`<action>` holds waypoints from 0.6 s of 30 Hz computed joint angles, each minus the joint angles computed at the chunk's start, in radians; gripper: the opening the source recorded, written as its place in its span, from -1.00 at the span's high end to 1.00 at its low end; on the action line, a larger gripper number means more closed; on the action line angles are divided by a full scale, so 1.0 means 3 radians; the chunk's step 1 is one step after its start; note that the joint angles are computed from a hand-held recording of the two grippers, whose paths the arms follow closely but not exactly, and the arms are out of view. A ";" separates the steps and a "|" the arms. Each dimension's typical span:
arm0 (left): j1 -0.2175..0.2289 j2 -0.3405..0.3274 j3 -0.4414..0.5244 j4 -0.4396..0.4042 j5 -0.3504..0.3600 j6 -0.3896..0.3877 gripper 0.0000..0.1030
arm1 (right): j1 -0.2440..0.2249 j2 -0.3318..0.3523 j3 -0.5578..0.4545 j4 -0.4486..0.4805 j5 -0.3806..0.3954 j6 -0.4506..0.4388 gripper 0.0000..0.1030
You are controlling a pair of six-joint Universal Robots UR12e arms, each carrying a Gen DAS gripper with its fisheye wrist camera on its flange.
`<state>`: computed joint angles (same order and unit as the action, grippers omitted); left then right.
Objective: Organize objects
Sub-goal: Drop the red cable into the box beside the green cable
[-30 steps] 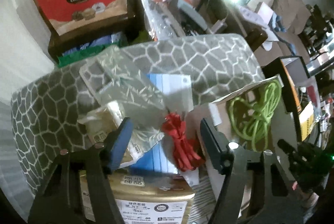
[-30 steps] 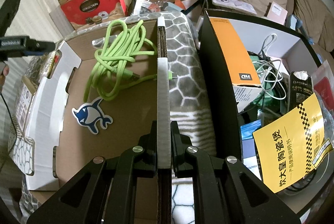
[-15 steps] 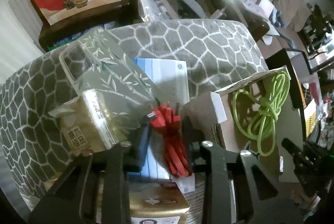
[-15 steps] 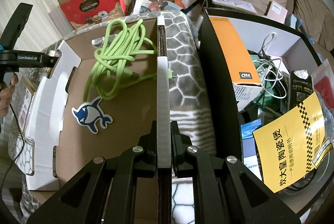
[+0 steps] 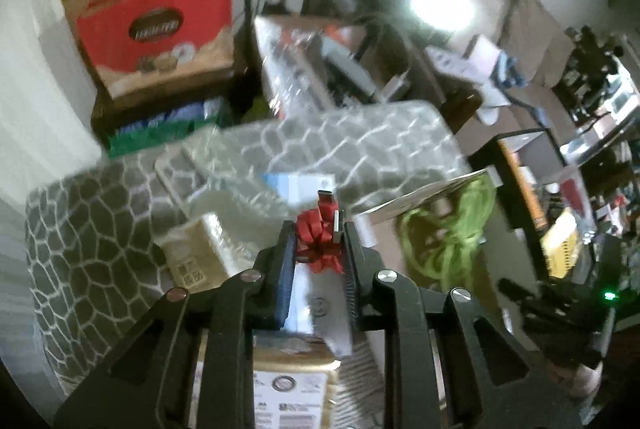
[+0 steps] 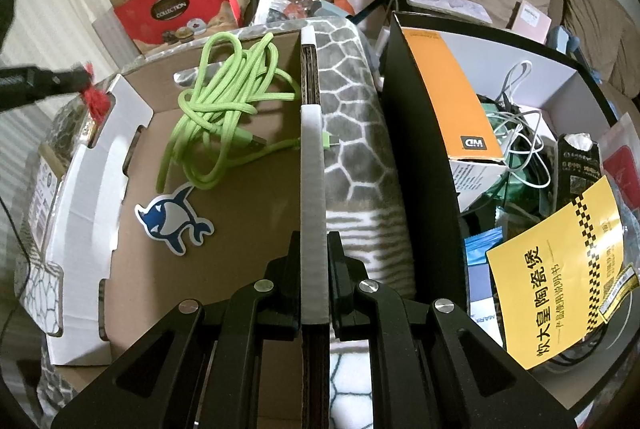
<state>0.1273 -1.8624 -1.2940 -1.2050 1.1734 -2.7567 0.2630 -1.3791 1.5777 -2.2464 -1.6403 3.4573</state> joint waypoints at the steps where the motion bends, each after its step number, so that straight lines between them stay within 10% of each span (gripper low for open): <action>1: -0.0008 0.0019 0.0000 0.0024 -0.0019 0.0031 0.61 | 0.0003 0.0002 -0.0004 0.0002 -0.0001 0.0005 0.82; 18: -0.0349 0.0075 -0.0001 -0.0214 0.0311 0.0665 0.61 | 0.0003 0.0010 -0.0035 0.0046 0.0009 0.0015 0.82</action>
<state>0.0225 -1.8399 -1.2944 -1.2691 1.2666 -2.5571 0.2639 -1.3761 1.5673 -2.2326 -1.6376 3.4617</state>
